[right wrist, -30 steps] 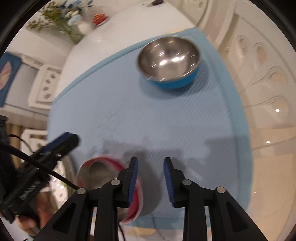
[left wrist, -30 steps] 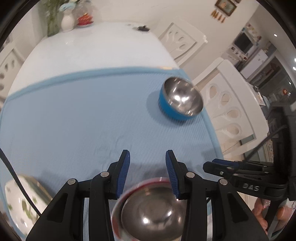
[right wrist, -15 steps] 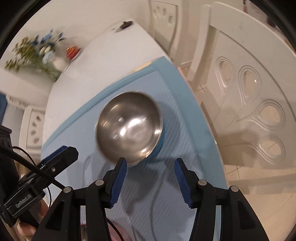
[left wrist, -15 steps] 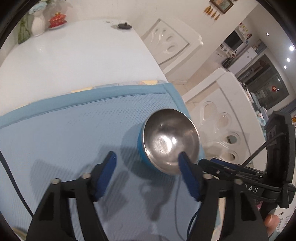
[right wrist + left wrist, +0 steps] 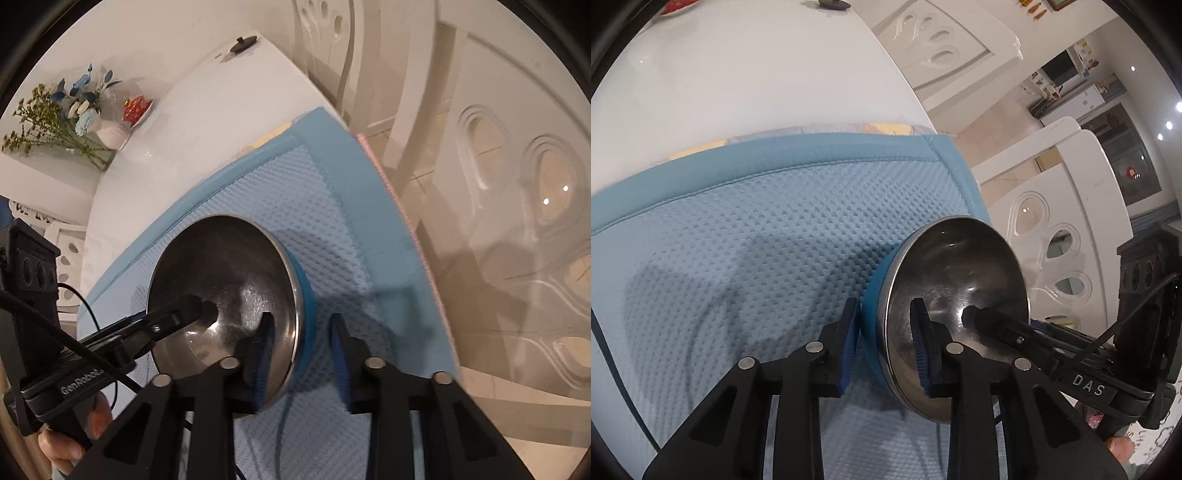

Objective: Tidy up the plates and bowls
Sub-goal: 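Close both grippers on the rim of the blue steel bowl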

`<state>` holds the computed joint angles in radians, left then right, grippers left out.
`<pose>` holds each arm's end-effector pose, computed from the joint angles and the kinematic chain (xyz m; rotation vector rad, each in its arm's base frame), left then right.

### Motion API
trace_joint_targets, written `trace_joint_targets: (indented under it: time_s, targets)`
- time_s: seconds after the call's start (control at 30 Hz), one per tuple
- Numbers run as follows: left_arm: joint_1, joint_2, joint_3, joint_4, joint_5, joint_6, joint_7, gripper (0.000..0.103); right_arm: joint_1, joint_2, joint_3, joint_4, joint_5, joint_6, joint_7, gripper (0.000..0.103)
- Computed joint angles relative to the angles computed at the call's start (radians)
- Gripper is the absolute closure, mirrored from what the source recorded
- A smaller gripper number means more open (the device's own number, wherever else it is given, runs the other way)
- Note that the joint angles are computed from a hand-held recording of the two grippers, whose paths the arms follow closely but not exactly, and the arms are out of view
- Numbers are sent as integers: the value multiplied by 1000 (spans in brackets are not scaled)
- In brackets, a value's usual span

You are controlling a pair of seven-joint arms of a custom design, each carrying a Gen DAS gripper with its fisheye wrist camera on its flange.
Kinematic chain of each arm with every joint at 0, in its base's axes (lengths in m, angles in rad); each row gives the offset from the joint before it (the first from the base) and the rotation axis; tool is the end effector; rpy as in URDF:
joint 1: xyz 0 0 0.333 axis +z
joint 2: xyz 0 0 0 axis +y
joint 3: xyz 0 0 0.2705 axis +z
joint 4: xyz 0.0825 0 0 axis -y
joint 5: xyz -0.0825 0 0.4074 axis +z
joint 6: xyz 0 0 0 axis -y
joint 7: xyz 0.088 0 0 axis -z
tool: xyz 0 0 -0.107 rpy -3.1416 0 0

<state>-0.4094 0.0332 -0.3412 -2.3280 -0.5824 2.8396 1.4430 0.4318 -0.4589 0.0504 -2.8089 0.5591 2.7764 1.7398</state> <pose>0.4275 -0.3597 0.3094 1.9417 -2.1524 0.7988 0.3854 0.1726 0.3190 -1.7035 2.0188 0.0922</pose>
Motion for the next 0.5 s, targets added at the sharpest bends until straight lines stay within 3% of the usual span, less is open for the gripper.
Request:
trace_joint_targets:
  time_s: [0.1, 0.27, 0.5]
  targets:
    - [1, 13, -2, 10, -1, -8, 3, 80, 8, 14, -9, 2, 18, 6, -9, 86]
    - [-8, 12, 6, 15, 238, -34, -168, 80, -4, 20, 17, 6, -6, 16, 24, 87]
    - [-27, -104, 14, -53, 339, -75, -269, 80, 0, -75, 32, -32, -40, -13, 64, 87]
